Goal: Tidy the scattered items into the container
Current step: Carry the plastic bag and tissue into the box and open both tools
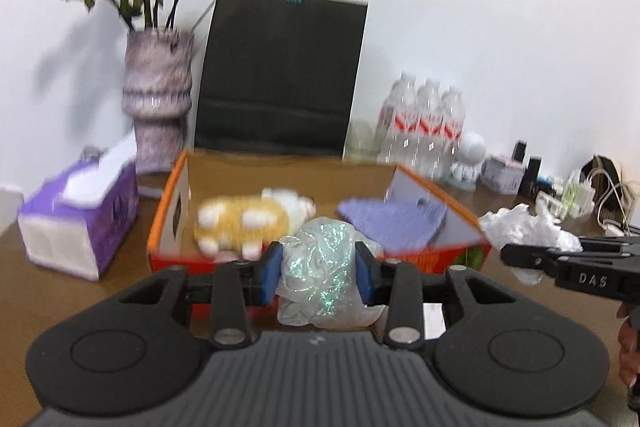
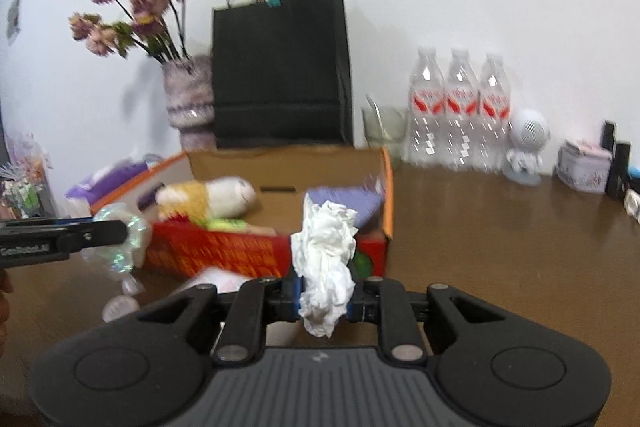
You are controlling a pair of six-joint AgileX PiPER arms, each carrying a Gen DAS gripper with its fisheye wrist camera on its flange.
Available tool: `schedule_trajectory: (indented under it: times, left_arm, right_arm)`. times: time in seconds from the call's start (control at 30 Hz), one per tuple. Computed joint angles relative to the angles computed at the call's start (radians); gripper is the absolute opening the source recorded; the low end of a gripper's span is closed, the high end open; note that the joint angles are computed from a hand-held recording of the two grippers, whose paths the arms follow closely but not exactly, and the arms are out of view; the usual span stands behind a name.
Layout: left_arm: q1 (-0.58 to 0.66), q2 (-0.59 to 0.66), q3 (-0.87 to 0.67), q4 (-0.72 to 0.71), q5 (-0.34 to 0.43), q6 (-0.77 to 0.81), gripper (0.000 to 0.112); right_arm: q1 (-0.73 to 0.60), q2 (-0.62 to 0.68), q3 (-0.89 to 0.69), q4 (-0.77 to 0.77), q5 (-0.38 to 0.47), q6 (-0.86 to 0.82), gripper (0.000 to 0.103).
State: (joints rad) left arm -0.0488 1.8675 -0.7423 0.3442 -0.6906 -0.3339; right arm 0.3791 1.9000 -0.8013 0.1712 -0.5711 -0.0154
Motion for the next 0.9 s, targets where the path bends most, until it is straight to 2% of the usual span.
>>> schedule_trajectory:
  times: [0.2,0.3,0.43,0.53,0.67,0.73,0.8,0.9]
  left_arm:
    - [-0.040,0.002,-0.159,-0.066,0.104,-0.023,0.038]
    - [-0.075,0.039,-0.237,-0.170,0.146,0.045,0.038]
    - [-0.107,0.110,-0.343,-0.325,0.213,0.188,0.038]
    - [-0.106,0.168,-0.404,-0.388,0.241,0.207,0.038]
    - [-0.108,0.213,-0.455,-0.400,0.301,0.248,0.038]
    - [-0.105,0.223,-0.470,-0.363,0.328,0.221,0.038]
    - [-0.100,0.227,-0.476,-0.292,0.340,0.160,0.039]
    - [-0.098,0.223,-0.471,-0.257,0.344,0.127,0.039]
  right_arm:
    - [0.023,0.031,-0.196,0.030,0.134,-0.052,0.017]
    - [0.037,0.081,-0.315,0.087,0.187,-0.083,0.017]
    - [0.056,0.176,-0.486,0.300,0.269,-0.264,0.017]
    - [0.065,0.247,-0.606,0.546,0.331,-0.488,0.017]
    - [0.059,0.310,-0.703,0.814,0.401,-0.752,0.018]
    - [0.057,0.324,-0.722,0.967,0.417,-0.901,0.018]
    - [0.050,0.329,-0.727,1.027,0.431,-0.952,0.018]
    - [0.051,0.323,-0.716,1.024,0.422,-0.943,0.018]
